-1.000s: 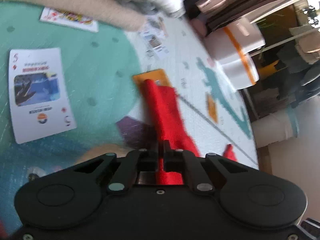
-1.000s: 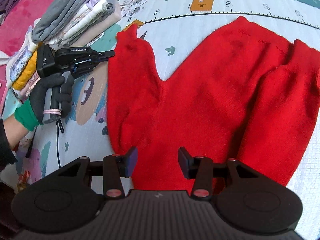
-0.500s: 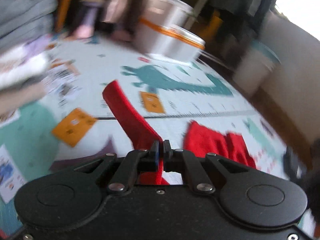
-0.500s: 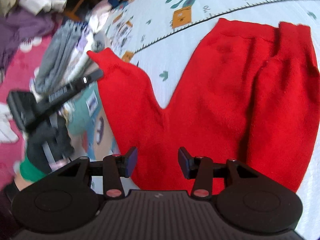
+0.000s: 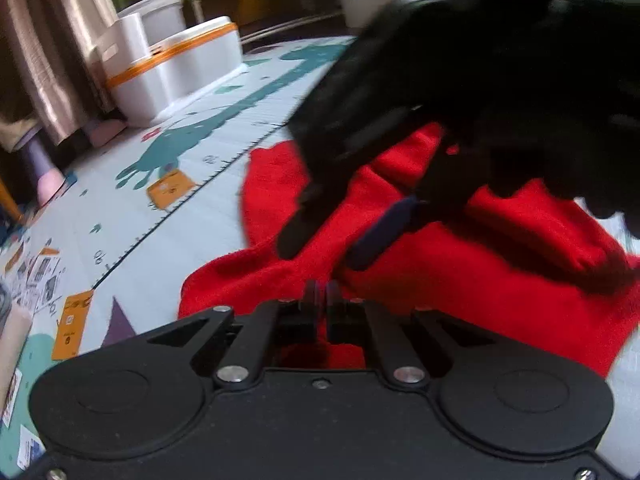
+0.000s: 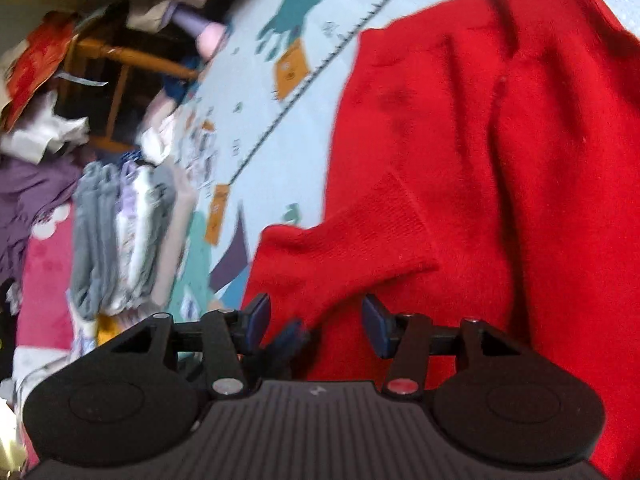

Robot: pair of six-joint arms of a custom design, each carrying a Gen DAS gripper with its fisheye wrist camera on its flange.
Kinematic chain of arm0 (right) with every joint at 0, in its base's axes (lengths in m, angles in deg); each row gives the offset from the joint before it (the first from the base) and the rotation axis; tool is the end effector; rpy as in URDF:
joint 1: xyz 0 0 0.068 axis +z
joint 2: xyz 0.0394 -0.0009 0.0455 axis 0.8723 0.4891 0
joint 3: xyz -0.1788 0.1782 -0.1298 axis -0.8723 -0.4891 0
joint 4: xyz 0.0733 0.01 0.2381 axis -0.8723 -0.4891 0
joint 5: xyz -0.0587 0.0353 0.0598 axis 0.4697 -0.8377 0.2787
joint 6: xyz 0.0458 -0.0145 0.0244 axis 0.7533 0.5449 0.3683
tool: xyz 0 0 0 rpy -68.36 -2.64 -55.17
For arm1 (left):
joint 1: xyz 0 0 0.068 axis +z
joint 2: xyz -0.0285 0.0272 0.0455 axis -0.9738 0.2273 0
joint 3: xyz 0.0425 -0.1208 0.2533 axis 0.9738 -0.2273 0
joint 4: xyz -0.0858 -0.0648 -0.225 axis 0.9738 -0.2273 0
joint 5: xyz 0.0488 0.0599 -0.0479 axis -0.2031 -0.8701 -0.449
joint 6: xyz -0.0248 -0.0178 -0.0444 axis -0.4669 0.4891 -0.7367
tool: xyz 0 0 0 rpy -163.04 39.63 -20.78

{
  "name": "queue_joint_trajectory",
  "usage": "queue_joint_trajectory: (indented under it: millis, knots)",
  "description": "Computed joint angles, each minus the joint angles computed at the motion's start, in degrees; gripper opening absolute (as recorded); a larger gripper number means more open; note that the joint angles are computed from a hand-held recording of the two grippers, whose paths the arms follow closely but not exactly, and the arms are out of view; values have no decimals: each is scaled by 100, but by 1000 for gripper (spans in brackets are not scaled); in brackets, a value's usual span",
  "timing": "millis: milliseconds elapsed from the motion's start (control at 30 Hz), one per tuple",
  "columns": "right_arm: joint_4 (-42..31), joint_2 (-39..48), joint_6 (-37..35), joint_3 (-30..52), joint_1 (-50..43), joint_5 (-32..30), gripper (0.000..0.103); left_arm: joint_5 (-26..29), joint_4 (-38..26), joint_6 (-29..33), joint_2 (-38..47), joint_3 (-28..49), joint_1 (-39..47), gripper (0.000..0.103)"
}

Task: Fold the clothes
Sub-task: 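Grasp the red sleeve cuff with the right gripper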

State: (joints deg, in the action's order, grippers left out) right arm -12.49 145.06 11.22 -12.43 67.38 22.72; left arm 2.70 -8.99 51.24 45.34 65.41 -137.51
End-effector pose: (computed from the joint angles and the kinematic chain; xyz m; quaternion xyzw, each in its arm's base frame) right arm 0.2502 0.0544 0.0396 0.0649 0.9025 0.4144 0.0976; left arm 0.1084 -0.1545 0.0463 0.2595 0.8768 0.0081 0.4048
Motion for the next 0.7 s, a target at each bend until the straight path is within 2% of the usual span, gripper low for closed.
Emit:
queue_joint_trajectory:
  millis: [167,333,467,600,700]
  knots:
    - [210,196,170,-179,-22,-133,51,-51,77,169,50,-31,89,1]
    - [854,298,620,-411,13,-82,49,80,-1,25,-106,-43,173,1]
    - [1131,279,900,-394,-25,-28,44,152,-238,-331,-493,-94,164,1]
    - [1270,79,859,-406,2,-8,29,332,-366,-632,-735,-93,349,1]
    - [1254,-32,822,-401,76,49,27,443,-385,-761,-834,-71,499,1]
